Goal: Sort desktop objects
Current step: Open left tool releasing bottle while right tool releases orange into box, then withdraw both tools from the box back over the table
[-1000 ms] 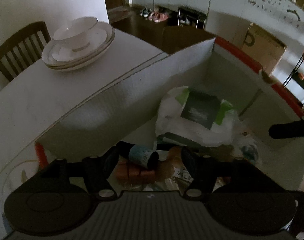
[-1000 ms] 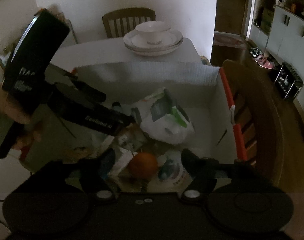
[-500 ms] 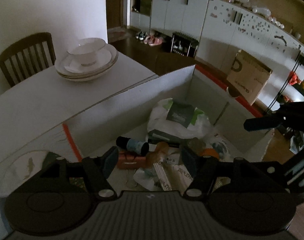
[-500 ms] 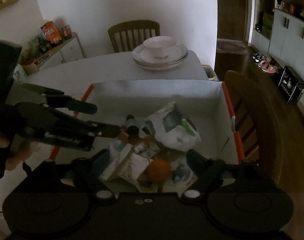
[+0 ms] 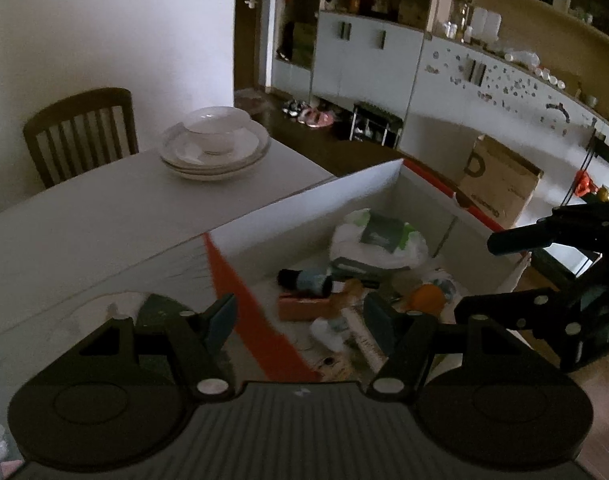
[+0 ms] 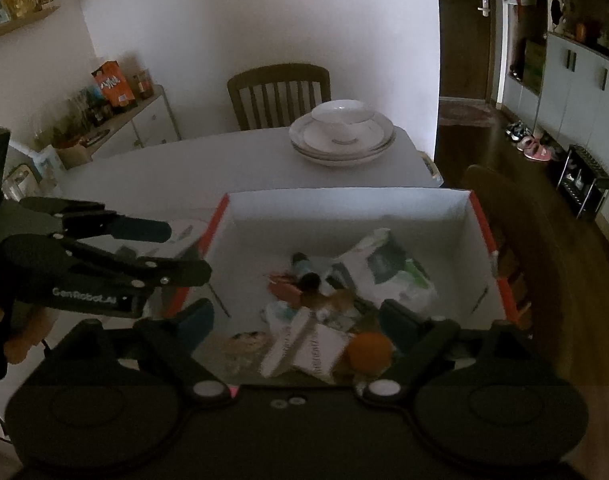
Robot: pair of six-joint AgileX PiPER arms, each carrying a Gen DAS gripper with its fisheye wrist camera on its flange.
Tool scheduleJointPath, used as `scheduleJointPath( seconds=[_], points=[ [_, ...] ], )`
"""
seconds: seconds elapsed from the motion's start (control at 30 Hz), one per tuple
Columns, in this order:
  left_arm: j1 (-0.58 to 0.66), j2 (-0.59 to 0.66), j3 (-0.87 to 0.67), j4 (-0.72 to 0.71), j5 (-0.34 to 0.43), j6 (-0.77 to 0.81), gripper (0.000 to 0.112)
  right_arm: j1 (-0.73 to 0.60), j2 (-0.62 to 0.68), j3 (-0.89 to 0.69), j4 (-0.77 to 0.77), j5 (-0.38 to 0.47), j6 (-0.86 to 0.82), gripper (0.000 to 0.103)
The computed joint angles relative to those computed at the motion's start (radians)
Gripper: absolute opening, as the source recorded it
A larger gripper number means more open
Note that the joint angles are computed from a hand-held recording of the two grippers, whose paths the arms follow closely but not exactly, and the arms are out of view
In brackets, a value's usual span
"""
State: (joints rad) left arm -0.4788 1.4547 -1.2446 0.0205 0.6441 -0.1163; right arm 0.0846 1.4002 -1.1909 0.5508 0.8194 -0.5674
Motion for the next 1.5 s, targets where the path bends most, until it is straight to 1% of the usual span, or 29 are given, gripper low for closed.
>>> scheduleJointPath(
  seconds=[0.07, 0.13, 0.23, 0.4, 0.5, 0.6, 0.67, 0.83, 0.93, 1.03, 1.1, 1.17, 1.23, 1.3, 1.37, 1.5],
  points=[
    [0.036, -0.039, 0.039, -0.035, -0.007, 0.042, 0.069, 0.038, -0.008, -0.001, -0.020, -0.009, 0.044, 0.093],
    [0.075, -0.075, 0.076, -0.063, -0.012, 0.079, 0.076, 0.081, -0.016, 0.000, -0.046, -0.025, 0.090, 0.094],
    [0.152, -0.128, 0.134, -0.125, -0.018, 0.167, 0.076, 0.166, -0.018, -0.007, -0.108, -0.049, 0.177, 0.095],
    [0.313, -0.186, 0.189, -0.245, 0.006, 0.332, 0.076, 0.322, 0.000, -0.025, -0.229, -0.089, 0.346, 0.096],
    [0.416, -0.206, 0.213, -0.310, 0.024, 0.439, 0.080, 0.420, 0.020, -0.043, -0.309, -0.104, 0.456, 0.097],
    [0.525, -0.219, 0.235, -0.398, 0.041, 0.571, 0.080, 0.520, 0.048, -0.064, -0.395, -0.121, 0.574, 0.098],
    [0.596, -0.224, 0.245, -0.450, 0.053, 0.654, 0.082, 0.582, 0.070, -0.082, -0.452, -0.125, 0.648, 0.098],
    [0.763, -0.206, 0.250, -0.568, 0.096, 0.846, 0.089, 0.723, 0.147, -0.139, -0.599, -0.137, 0.851, 0.098],
    [0.833, -0.185, 0.250, -0.600, 0.107, 0.919, 0.094, 0.802, 0.203, -0.182, -0.699, -0.137, 0.990, 0.098],
    [0.902, -0.151, 0.240, -0.632, 0.126, 0.993, 0.095, 0.874, 0.265, -0.230, -0.806, -0.127, 1.132, 0.098],
    [0.935, -0.125, 0.234, -0.639, 0.122, 1.025, 0.095, 0.918, 0.304, -0.260, -0.873, -0.115, 1.225, 0.098],
    [0.965, -0.095, 0.222, -0.634, 0.116, 1.040, 0.095, 0.963, 0.352, -0.299, -0.956, -0.088, 1.328, 0.098],
    [0.985, -0.067, 0.209, -0.624, 0.107, 1.042, 0.095, 1.007, 0.409, -0.352, -1.035, -0.043, 1.427, 0.098],
    [0.998, -0.042, 0.200, -0.617, 0.096, 1.048, 0.095, 1.035, 0.463, -0.412, -1.068, 0.001, 1.481, 0.098],
    [1.010, -0.023, 0.196, -0.614, 0.086, 1.066, 0.095, 1.056, 0.507, -0.456, -1.092, 0.027, 1.524, 0.098],
    [1.022, 0.018, 0.181, -0.592, 0.072, 1.070, 0.095, 1.080, 0.575, -0.533, -1.102, 0.069, 1.550, 0.098]
  ],
)
